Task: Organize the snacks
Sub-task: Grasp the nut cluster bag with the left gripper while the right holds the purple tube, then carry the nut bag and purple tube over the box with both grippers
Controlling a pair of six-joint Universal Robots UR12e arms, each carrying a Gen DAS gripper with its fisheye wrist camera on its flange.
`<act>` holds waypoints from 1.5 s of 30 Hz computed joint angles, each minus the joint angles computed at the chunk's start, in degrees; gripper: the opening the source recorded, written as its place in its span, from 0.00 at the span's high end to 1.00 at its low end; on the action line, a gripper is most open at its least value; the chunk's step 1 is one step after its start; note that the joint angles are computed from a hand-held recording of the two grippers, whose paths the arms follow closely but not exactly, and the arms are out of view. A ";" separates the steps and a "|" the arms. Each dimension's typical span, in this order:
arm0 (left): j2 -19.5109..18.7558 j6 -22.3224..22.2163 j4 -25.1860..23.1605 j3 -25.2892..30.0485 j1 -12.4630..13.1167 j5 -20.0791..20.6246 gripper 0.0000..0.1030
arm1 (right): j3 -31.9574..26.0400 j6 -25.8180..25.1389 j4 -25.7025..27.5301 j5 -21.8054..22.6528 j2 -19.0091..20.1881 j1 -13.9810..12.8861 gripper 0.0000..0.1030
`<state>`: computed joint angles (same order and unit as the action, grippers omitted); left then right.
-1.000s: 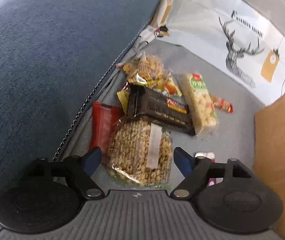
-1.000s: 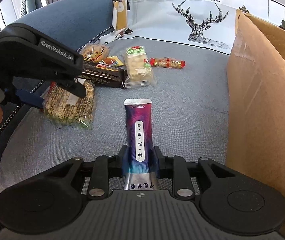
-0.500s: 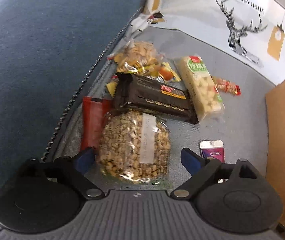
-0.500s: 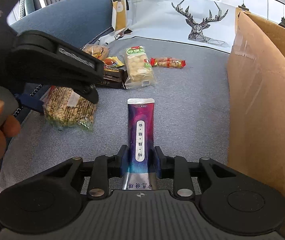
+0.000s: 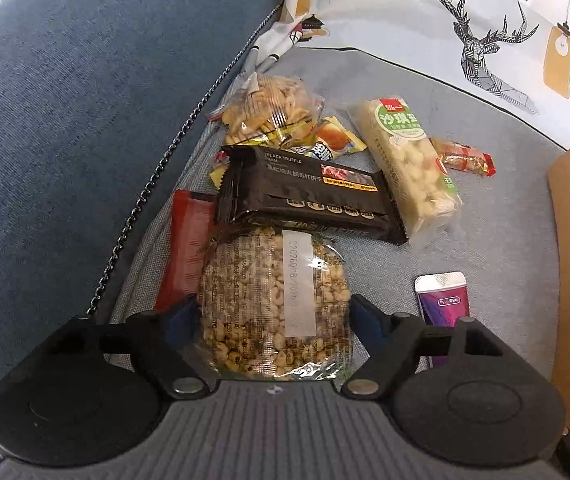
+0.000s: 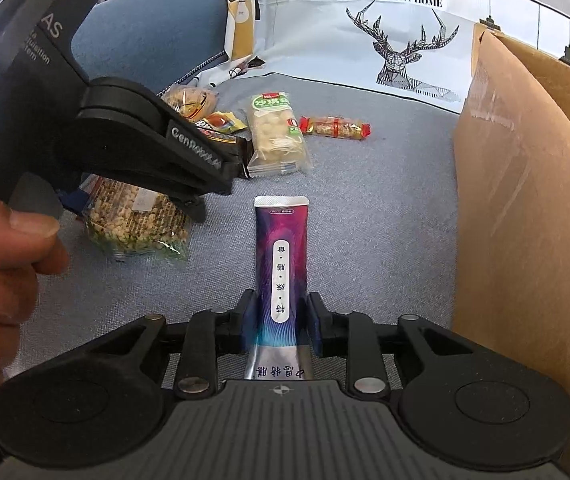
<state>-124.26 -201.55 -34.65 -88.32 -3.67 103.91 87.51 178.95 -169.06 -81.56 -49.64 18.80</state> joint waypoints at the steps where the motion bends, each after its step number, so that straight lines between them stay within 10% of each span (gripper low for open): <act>1: 0.06 0.03 0.17 -0.06 0.05 -0.15 0.19 | 0.05 -0.05 -0.28 -0.04 0.00 0.04 0.77; 24: 8.02 0.34 22.37 -10.12 0.49 -5.10 0.20 | 6.39 -1.94 -21.01 3.13 -4.01 -1.19 0.80; 45: 3.72 2.43 39.29 -6.36 -4.06 -10.51 0.20 | 10.11 4.13 -31.83 2.26 -7.40 -7.82 0.80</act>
